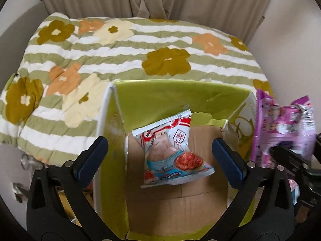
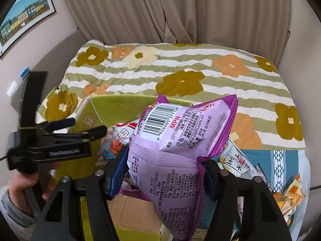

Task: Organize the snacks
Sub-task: 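Carry both bags into the yellow box and open both tools to release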

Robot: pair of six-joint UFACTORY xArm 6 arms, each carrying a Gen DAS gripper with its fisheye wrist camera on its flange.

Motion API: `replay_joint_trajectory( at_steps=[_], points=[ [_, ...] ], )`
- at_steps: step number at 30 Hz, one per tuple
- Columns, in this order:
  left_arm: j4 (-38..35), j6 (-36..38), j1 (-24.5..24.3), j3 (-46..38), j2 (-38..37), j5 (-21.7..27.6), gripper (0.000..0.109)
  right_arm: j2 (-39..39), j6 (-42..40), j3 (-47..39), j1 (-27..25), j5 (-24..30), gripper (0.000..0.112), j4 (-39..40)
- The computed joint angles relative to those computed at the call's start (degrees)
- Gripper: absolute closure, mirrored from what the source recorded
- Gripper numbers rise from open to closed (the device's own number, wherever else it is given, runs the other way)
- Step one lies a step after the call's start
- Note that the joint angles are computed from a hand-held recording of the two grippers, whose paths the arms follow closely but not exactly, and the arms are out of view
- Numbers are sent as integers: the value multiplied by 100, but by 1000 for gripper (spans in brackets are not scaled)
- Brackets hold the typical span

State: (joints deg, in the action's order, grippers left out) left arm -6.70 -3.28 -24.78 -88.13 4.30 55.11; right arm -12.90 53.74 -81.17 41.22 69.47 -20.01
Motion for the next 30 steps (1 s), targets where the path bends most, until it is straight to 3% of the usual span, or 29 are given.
replay_joint_trajectory(
  at_steps=[6, 13, 16, 18, 19, 30],
  points=[
    [-111, -132, 195, 568, -747, 59, 6, 271, -424, -257, -148, -199, 52, 279],
    [-118, -199, 383, 900, -1046, -26, 6, 839, -1001, -754, -314, -90, 51, 409],
    [-206, -150, 432, 1027, -1127, -47, 6, 923, -1043, -751, -365, -197, 37, 477],
    [-283, -98, 467, 1099, -1162, -32, 6, 979, -1063, -739, -392, -274, 16, 535],
    [-302, -84, 479, 1118, -1169, -25, 6, 993, -1049, -721, -402, -304, 13, 540],
    [-412, 128, 470, 1370, -1367, -60, 6, 823, -478, -711, -75, 49, 12, -68]
  ],
)
